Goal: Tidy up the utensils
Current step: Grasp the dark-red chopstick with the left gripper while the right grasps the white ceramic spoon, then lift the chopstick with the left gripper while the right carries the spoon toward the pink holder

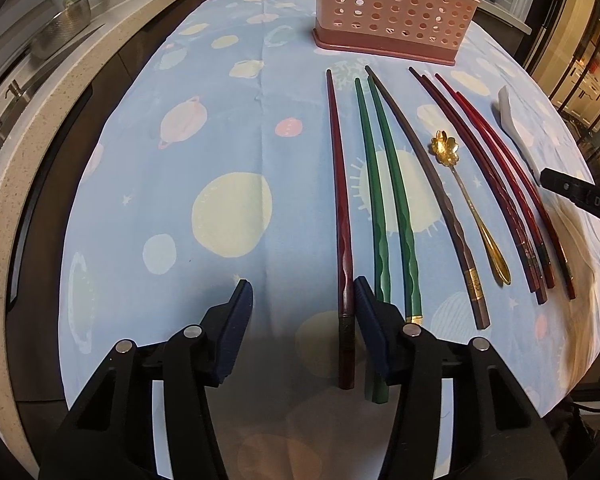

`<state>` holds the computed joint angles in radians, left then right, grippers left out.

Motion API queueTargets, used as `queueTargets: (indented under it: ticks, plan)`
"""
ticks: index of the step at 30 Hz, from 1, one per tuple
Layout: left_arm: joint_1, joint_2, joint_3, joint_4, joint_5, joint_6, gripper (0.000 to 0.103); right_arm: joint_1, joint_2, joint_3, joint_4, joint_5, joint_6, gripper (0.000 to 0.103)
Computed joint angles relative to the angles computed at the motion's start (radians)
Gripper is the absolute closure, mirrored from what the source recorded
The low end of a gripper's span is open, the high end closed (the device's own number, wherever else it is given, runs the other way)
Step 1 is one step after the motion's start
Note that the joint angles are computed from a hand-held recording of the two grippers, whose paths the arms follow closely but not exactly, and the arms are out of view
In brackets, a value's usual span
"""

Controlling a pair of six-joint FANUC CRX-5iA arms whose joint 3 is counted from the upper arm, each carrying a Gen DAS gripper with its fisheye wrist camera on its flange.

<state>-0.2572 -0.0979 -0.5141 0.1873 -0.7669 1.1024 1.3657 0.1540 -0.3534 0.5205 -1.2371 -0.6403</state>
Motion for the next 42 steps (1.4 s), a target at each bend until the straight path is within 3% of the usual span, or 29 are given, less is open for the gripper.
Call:
queueTargets:
  ticks: [3, 7, 11, 17, 20, 33, 42]
  plan:
    - [-0.001, 0.002, 0.001, 0.002, 0.001, 0.001, 0.053, -0.025, 0.005, -0.011, 0.011, 0.044, 0.011, 0.072]
    - [-0.001, 0.005, 0.002, 0.002, 0.002, 0.001, 0.053, -0.045, 0.033, 0.012, 0.009, 0.024, 0.057, 0.076]
    - [0.000, 0.007, 0.002, 0.010, 0.001, -0.004, 0.055, -0.046, 0.033, 0.013, 0.007, 0.019, 0.078, 0.091]
    - [0.032, 0.005, -0.013, 0.091, -0.015, -0.066, 0.088, -0.020, 0.003, -0.012, 0.028, 0.024, 0.025, 0.094]
    - [0.049, 0.008, -0.018, 0.133, -0.034, -0.091, 0.094, 0.003, -0.010, -0.014, 0.035, -0.001, -0.001, 0.094]
    - [0.081, -0.101, -0.057, 0.234, -0.052, -0.191, 0.095, 0.116, -0.069, -0.006, 0.100, -0.099, -0.124, 0.096]
    - [0.078, -0.152, -0.027, 0.354, -0.016, -0.273, 0.096, 0.125, -0.098, 0.016, 0.212, -0.163, -0.127, 0.096]
